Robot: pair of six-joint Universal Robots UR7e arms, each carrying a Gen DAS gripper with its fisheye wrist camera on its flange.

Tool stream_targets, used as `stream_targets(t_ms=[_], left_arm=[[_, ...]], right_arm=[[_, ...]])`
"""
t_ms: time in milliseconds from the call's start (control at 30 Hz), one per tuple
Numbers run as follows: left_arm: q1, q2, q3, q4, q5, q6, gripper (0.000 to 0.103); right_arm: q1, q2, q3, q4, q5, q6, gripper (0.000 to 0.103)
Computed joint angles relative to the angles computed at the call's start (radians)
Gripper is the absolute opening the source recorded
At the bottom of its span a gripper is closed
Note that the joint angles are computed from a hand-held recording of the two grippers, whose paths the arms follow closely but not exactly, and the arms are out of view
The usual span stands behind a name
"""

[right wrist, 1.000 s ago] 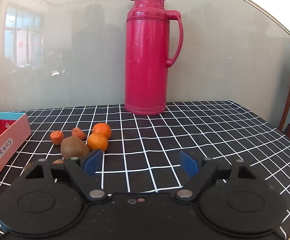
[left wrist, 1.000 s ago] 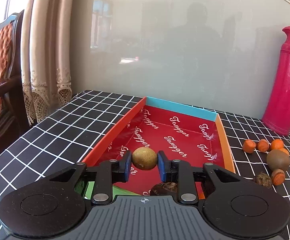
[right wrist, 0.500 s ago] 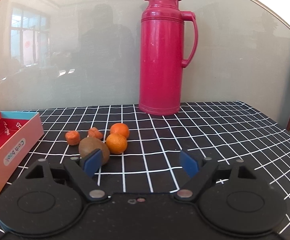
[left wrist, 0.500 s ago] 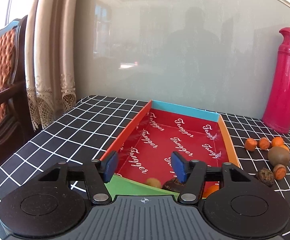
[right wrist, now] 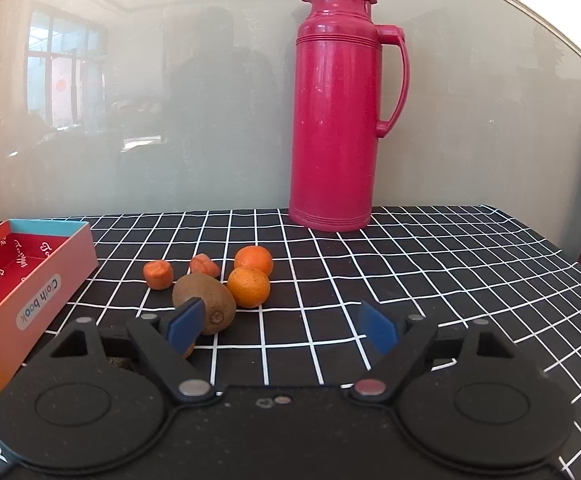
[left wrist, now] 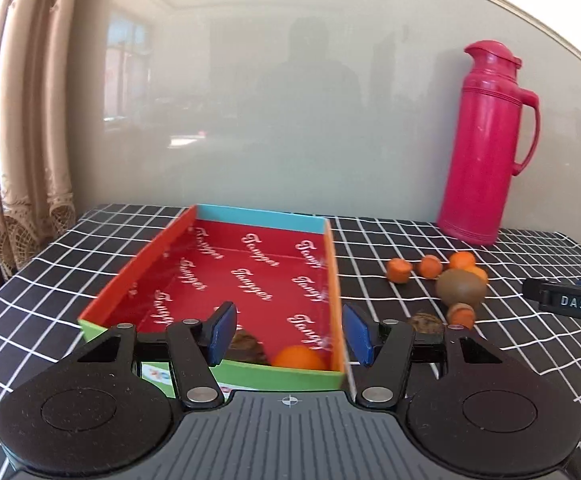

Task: Organize fruits
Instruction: 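Open the left gripper to drop the small fruit into the box, then reach the right gripper to the brown rough-skinned fruit and grasp it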

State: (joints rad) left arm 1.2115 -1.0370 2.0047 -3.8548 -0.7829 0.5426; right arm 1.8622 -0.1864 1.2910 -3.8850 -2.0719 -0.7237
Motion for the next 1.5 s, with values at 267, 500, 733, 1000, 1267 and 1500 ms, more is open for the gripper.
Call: stream_targets(t_ms=[267, 500, 733, 1000, 1267, 1500], left_arm=[[-0.023, 0.024, 0.004, 0.020, -0.020, -0.008, 0.059], [-0.052, 0.050, 0.016, -0.068, 0.004, 0.062, 0.078], [-0.054, 0.058, 0.003, -0.234, 0.044, 0.190, 0.098], [-0.017, 0.064, -0.073, -0.431, 0.126, 0.281, 0.103], [0.034, 0.019, -0.088, -0.435, 0.187, 0.248, 0.103], [0.072, -0.012, -0.091, -0.418, 0.218, 0.242, 0.103]], right_arm=[[-0.013, -0.025, 0.027, -0.028, -0.005, 0.009, 0.084], [-0.019, -0.038, 0.045, -0.047, -0.003, 0.009, 0.091], [-0.028, -0.061, 0.076, -0.029, 0.032, 0.035, 0.098], [-0.023, -0.047, 0.082, 0.015, 0.116, -0.013, 0.098], [0.002, -0.019, 0.065, 0.156, 0.184, -0.084, 0.087], [0.024, 0.025, -0.013, 0.281, 0.138, -0.030, 0.073]])
